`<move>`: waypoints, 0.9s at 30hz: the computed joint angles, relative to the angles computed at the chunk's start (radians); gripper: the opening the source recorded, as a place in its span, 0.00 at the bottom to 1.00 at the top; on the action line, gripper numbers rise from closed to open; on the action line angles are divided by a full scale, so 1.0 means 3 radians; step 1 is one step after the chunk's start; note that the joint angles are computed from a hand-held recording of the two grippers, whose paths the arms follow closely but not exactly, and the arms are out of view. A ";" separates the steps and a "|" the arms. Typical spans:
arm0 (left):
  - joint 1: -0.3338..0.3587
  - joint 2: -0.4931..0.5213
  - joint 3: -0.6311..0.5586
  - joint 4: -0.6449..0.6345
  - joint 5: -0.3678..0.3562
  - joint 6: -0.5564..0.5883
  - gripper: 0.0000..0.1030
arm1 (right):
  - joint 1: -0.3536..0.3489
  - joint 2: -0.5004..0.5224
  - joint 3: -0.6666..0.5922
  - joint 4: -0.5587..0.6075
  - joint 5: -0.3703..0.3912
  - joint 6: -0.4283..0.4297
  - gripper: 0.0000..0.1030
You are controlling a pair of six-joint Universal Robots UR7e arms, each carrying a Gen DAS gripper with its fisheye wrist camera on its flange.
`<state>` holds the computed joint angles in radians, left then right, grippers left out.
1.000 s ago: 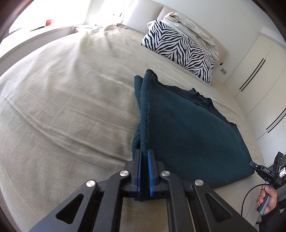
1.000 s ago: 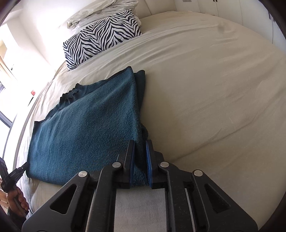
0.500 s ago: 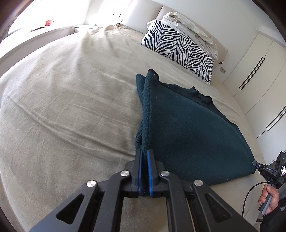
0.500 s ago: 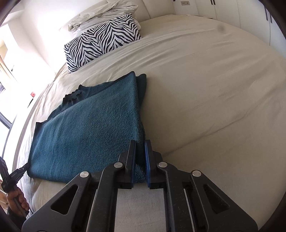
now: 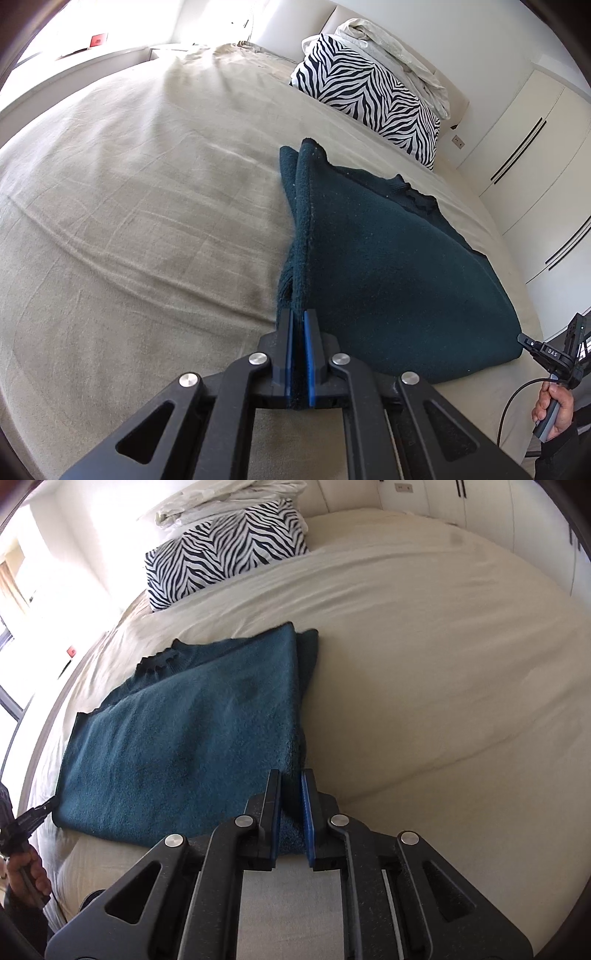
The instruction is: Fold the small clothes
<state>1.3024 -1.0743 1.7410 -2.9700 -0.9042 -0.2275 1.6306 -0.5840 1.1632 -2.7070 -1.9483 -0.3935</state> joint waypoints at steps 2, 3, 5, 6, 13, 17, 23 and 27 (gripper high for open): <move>0.0007 -0.0006 0.0011 0.0002 -0.0015 -0.0009 0.07 | -0.0082 -0.0062 0.0037 0.0158 0.0134 0.0202 0.10; 0.0005 -0.0004 0.0009 0.0005 -0.0008 -0.0005 0.07 | -0.0120 -0.0090 0.0053 0.0234 0.0220 0.0290 0.10; 0.0000 0.0003 -0.0005 0.0025 0.0006 -0.0013 0.07 | -0.0155 -0.0130 0.0113 0.0202 0.0325 0.0316 0.10; -0.0005 0.0006 -0.0008 0.0030 0.0015 -0.0020 0.07 | -0.0151 -0.0130 0.0124 0.0167 0.0327 0.0267 0.10; -0.0026 0.0011 -0.0030 0.0061 0.0049 -0.0013 0.07 | -0.0010 0.0074 -0.0078 0.0024 -0.0057 -0.0201 0.08; -0.0040 0.0008 -0.0041 0.0087 0.0076 0.0046 0.07 | 0.0019 0.0056 0.0017 -0.0172 -0.0135 -0.0274 0.04; -0.0020 -0.0024 -0.0027 0.0138 0.0057 0.0058 0.07 | -0.0029 -0.0056 0.0236 -0.0313 -0.0081 -0.0142 0.04; 0.0005 -0.0045 0.0011 0.0158 0.0013 0.0030 0.07 | -0.0090 -0.0040 0.0192 -0.0240 0.0017 -0.0001 0.04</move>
<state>1.3038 -1.0878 1.7442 -2.9225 -0.9003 -0.2185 1.6036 -0.5959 1.2208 -2.7790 -1.9431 -0.3937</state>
